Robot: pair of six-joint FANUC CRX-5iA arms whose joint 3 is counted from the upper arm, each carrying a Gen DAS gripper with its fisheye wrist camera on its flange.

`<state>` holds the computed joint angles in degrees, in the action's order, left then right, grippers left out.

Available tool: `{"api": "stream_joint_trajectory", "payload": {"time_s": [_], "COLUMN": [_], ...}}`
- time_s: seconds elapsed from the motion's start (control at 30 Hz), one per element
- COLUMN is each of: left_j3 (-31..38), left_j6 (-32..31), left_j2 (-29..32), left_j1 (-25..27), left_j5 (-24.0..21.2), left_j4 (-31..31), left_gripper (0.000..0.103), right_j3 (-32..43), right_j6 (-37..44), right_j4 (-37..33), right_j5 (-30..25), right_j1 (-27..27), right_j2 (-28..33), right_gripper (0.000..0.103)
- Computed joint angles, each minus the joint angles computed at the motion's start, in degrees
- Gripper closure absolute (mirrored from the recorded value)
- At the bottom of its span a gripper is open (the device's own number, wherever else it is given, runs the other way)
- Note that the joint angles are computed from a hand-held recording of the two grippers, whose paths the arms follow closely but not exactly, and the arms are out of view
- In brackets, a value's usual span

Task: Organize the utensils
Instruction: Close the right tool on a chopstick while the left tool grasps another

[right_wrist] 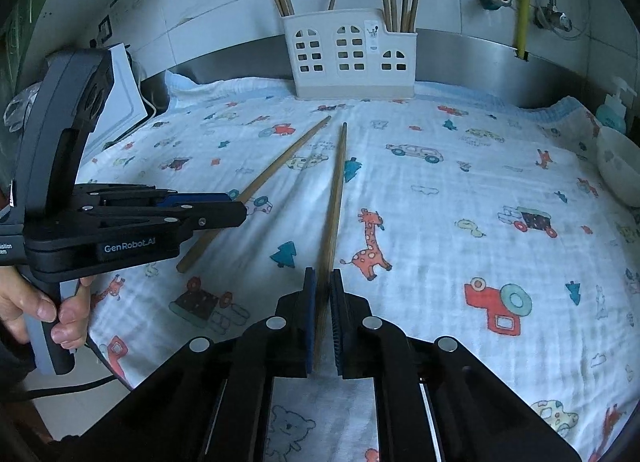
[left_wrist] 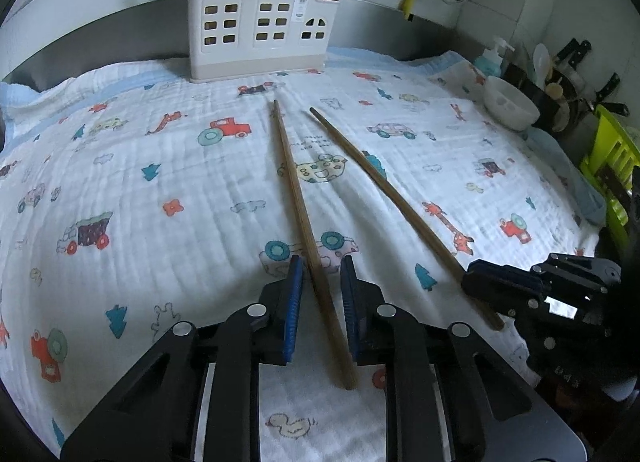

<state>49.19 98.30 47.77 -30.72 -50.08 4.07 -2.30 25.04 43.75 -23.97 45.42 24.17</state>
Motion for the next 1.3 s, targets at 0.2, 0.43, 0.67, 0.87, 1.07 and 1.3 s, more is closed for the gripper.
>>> {"api": "stream_joint_trajectory", "payload": {"time_s": [0.2,0.43,0.67,0.87,1.07,1.3], "left_j3": [3.54,1.47,2.59,1.06,-0.91,-1.66], "left_j6": [0.93,0.66,2.09,3.11,1.96,-1.73], "left_j2": [1.48,0.36,0.94,-0.43,-2.71,-1.91], "left_j1": [-0.22,0.35,0.14,0.37,0.94,1.39], "left_j5": [-2.96,-2.46,-3.25,-1.2,1.91,0.1], "left_j4": [-1.69,-0.79,-1.29,-1.83,-2.45,2.24], "left_gripper": [0.093,0.094,0.093,0.095,0.095,0.092], "right_j3": [-0.49,-2.88,-2.44,-4.65,-5.06,-4.48], "right_j6": [-1.82,-6.66,-6.6,-12.68,-17.14,-16.62], "right_j4": [1.34,6.37,6.6,16.45,24.73,25.3], "right_j5": [0.31,1.55,1.16,1.9,2.94,2.98], "right_j1": [-0.11,-0.71,-0.52,-1.38,-2.75,-2.78], "right_j2": [-0.14,-1.64,-1.48,-3.95,-5.53,-5.53], "right_gripper": [0.095,0.096,0.096,0.096,0.096,0.096]}}
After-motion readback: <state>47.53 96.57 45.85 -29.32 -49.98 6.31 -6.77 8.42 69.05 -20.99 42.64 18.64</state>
